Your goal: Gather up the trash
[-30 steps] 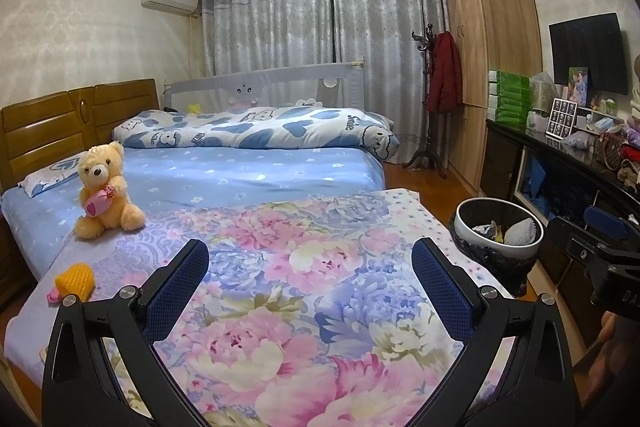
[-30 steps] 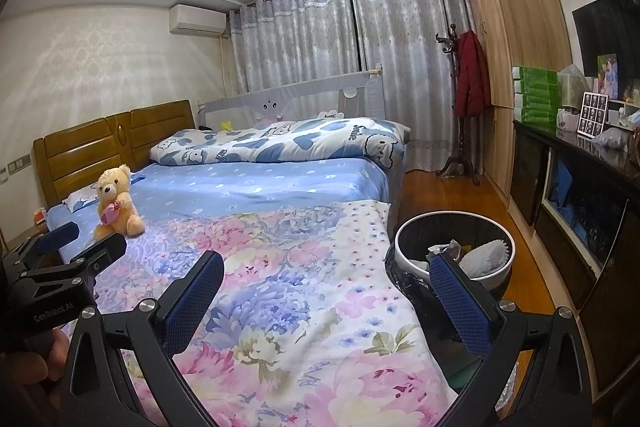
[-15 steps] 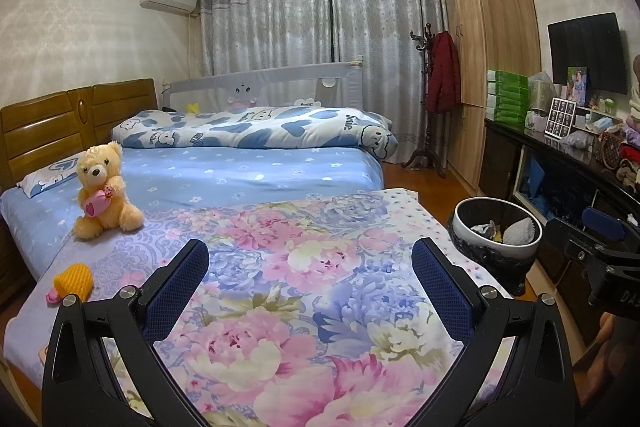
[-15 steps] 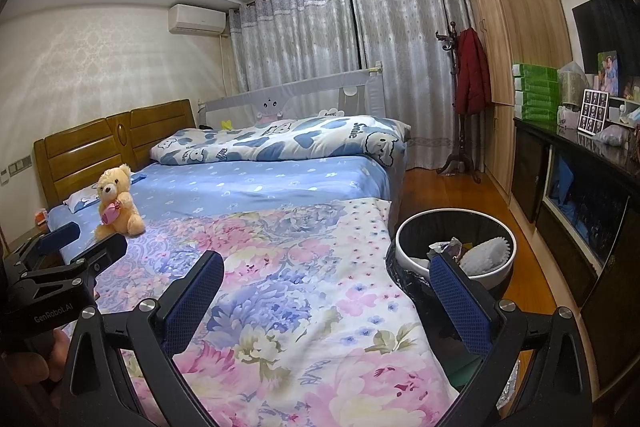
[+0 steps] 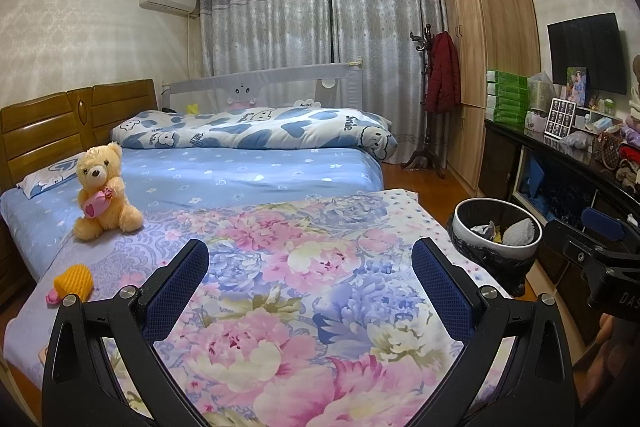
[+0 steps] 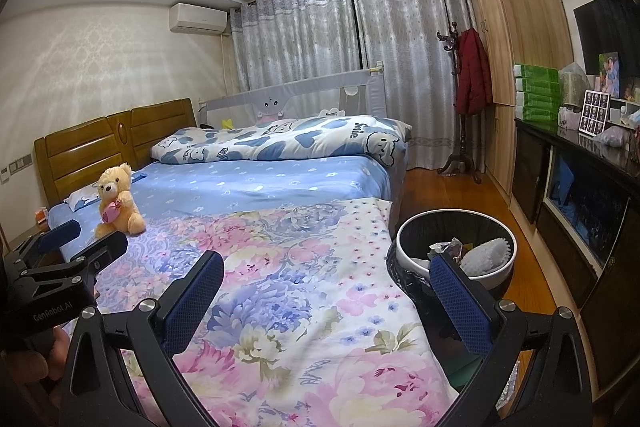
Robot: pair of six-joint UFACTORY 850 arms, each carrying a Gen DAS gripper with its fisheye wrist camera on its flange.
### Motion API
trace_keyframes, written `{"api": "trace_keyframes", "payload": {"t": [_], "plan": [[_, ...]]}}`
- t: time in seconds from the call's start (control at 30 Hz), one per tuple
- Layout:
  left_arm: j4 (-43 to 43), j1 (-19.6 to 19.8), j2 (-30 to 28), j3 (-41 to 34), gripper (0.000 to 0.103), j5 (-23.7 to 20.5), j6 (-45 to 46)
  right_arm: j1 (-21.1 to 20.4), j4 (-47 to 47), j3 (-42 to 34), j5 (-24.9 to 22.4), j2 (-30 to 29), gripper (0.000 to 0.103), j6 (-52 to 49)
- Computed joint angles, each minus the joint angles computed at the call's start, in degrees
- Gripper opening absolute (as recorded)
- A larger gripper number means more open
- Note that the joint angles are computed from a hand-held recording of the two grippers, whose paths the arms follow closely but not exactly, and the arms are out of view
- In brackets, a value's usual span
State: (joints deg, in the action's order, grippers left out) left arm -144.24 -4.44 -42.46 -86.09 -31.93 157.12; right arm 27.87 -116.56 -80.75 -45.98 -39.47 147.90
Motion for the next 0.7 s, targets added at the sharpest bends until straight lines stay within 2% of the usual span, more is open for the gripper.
{"api": "trace_keyframes", "payload": {"t": [0.7], "plan": [[1.4, -0.6, -1.1, -1.6, 0.103, 1.2, -0.9, 0.0, 0.6, -0.9, 1.0, -0.8, 0.103, -0.1]]}}
